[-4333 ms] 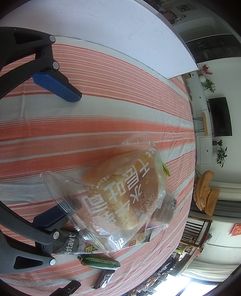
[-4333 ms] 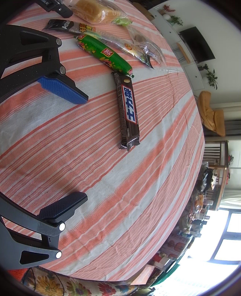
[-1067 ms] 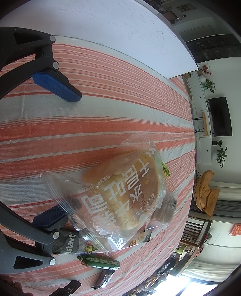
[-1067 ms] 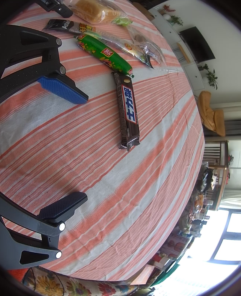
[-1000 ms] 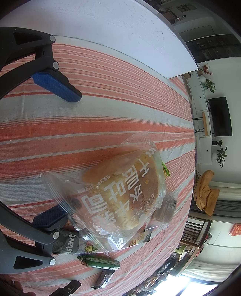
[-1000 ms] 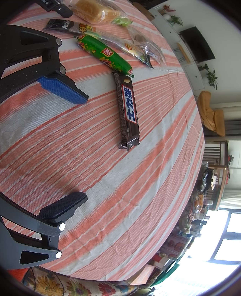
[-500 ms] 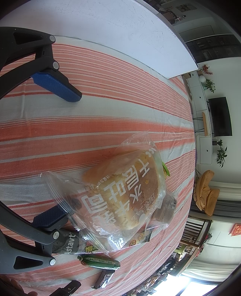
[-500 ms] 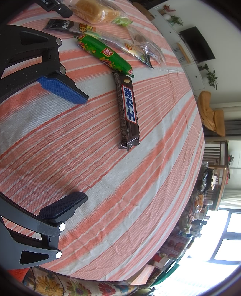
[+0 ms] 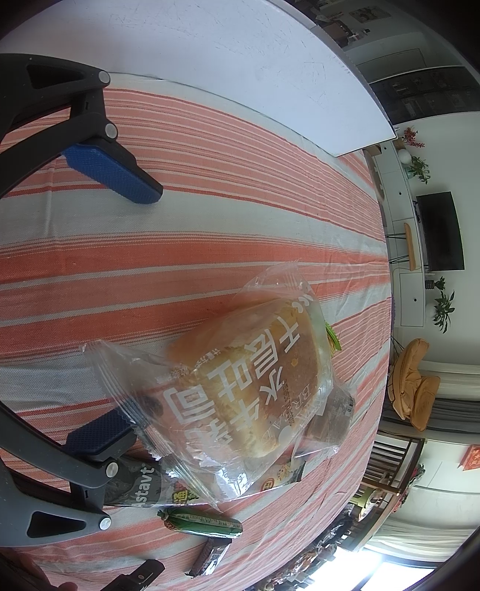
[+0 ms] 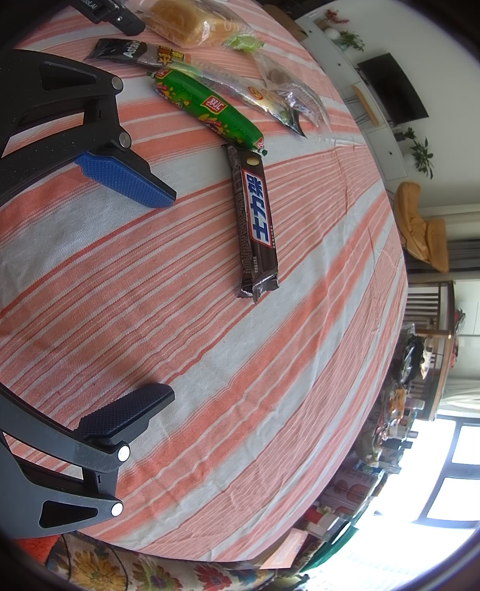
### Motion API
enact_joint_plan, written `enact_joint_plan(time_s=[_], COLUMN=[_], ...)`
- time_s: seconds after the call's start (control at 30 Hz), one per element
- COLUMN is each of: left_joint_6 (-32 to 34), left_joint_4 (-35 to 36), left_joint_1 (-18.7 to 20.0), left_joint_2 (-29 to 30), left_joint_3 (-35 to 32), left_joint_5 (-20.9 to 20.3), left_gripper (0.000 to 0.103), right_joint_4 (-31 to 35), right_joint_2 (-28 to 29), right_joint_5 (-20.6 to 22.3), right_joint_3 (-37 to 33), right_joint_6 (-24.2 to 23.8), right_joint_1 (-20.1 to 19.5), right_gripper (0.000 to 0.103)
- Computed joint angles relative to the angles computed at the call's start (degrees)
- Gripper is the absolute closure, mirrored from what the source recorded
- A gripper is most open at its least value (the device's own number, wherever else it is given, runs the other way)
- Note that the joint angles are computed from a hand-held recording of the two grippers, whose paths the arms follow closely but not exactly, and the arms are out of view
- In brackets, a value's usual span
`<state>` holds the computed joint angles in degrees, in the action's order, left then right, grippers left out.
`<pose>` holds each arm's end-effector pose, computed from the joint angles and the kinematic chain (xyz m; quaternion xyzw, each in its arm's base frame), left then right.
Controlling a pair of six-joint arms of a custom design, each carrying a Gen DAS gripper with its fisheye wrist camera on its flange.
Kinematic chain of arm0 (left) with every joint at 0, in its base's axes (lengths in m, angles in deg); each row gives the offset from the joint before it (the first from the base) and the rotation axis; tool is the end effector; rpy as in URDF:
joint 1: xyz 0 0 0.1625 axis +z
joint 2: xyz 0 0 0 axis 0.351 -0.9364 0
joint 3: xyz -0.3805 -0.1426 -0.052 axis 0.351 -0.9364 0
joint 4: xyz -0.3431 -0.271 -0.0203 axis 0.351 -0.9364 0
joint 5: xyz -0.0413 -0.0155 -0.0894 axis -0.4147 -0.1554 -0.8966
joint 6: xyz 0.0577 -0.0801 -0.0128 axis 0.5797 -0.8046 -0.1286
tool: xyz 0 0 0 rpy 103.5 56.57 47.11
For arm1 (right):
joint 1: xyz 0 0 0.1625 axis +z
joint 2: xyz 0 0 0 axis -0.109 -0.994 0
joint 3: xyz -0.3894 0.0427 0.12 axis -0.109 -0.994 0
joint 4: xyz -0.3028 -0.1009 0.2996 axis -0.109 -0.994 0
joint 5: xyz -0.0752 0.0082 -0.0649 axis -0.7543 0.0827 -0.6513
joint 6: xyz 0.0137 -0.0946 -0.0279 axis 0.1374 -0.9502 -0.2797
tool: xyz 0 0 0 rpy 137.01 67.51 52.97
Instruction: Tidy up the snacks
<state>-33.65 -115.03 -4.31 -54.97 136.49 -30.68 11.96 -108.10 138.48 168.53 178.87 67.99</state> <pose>-0.2956 -0.2949 -0.0631 0.1576 0.8911 -0.2434 0.3490 -0.0219 -0.2275 0.2667 -0.1294 -0.8110 0.3817 0.4241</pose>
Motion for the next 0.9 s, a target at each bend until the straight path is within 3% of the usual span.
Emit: enact_joint_plan(time_s=[0.07, 0.13, 0.2, 0.33, 0.5, 0.73, 0.8, 0.9], left_joint_6=[1.3, 2.2, 2.0, 4.4, 9.9, 8.9, 7.6, 5.9], left_joint_4=[3.5, -1.0, -5.4, -6.2, -4.9, 11.7, 14.7, 13.6], left_joint_1=[1.0, 0.8, -0.4, -0.4, 3.1, 7.4, 8.5, 9.9], left_joint_2=[-3.0, -7.1, -11.3, -15.2, -10.0, 2.2, 4.4, 5.2], left_joint_3=[-0.3, 2.9, 6.4, 6.5, -1.3, -16.8, -18.6, -17.6], left_joint_5=[-5.7, -9.3, -10.0, -8.9, -8.8, -5.7, -6.3, -8.3], left_gripper=[0.000, 0.000, 0.000, 0.000, 0.000, 0.000, 0.000, 0.000], right_joint_4=[0.0, 0.1, 0.1, 0.1, 0.1, 0.1, 0.1, 0.1], right_joint_2=[0.0, 0.0, 0.0, 0.0, -0.1, -0.1, -0.1, -0.2], right_joint_5=[-0.1, -0.1, 0.0, -0.1, -0.2, -0.2, -0.2, -0.4], right_joint_3=[0.0, 0.0, 0.0, 0.0, 0.0, 0.0, 0.0, 0.0], right_joint_6=[0.0, 0.1, 0.1, 0.1, 0.1, 0.1, 0.0, 0.0], right_joint_1=[-0.1, 0.0, 0.0, 0.0, -0.1, -0.1, -0.2, -0.3], right_gripper=[0.005, 0.005, 0.005, 0.005, 0.005, 0.005, 0.005, 0.005])
